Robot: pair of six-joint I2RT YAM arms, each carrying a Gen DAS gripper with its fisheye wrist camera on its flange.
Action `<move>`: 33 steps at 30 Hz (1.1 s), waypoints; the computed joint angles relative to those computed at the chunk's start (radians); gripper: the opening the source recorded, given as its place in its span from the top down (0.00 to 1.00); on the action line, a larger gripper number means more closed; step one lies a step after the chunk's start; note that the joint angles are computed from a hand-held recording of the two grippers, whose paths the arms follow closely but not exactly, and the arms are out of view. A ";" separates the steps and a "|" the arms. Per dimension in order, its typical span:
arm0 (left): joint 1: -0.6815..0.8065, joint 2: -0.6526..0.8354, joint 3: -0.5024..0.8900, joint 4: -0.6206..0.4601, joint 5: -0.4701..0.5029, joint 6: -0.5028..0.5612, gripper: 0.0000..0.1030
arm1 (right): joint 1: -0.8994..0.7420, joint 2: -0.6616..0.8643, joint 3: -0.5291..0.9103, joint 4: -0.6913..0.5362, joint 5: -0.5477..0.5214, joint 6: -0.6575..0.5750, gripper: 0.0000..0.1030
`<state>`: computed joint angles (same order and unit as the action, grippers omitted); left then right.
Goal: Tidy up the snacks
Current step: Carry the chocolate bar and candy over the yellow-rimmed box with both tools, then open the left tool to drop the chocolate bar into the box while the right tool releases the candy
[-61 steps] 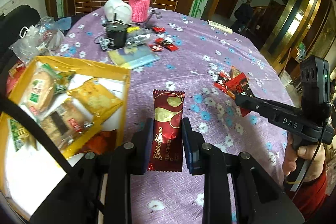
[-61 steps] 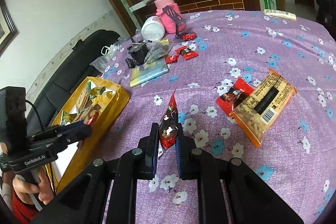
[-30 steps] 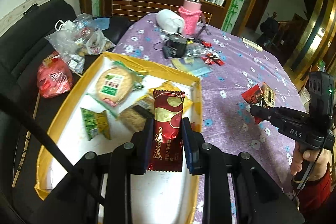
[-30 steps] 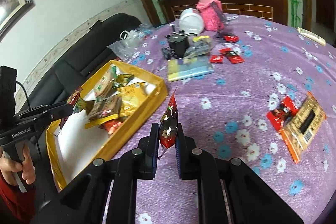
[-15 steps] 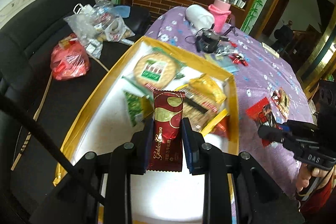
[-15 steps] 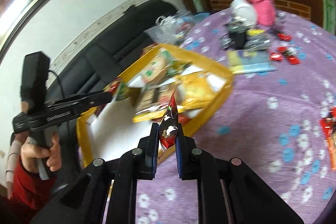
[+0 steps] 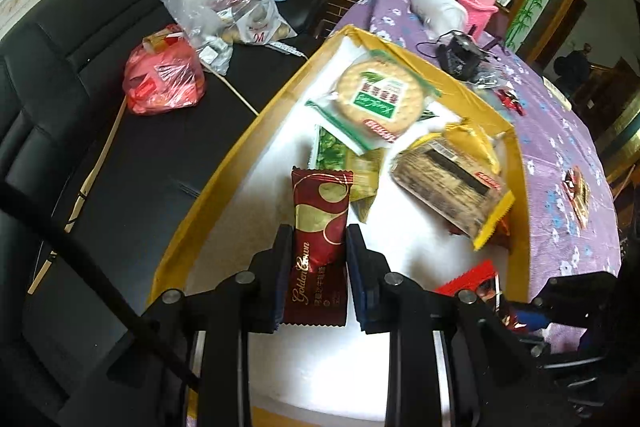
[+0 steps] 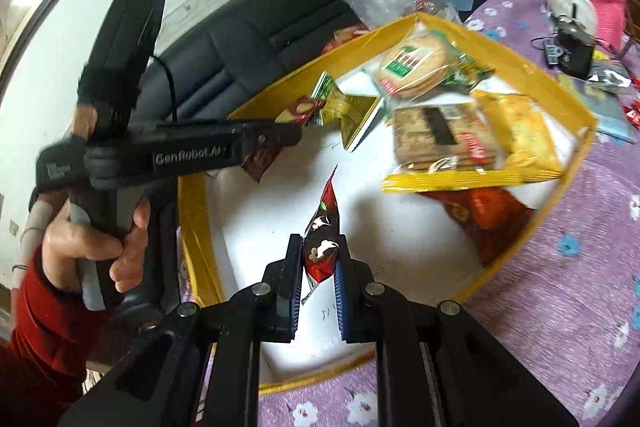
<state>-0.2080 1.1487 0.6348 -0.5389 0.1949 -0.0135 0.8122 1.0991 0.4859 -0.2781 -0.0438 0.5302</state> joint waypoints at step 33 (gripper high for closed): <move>-0.121 0.028 -0.040 0.085 -0.195 -0.025 0.38 | -0.015 0.030 -0.002 0.036 0.055 0.005 0.66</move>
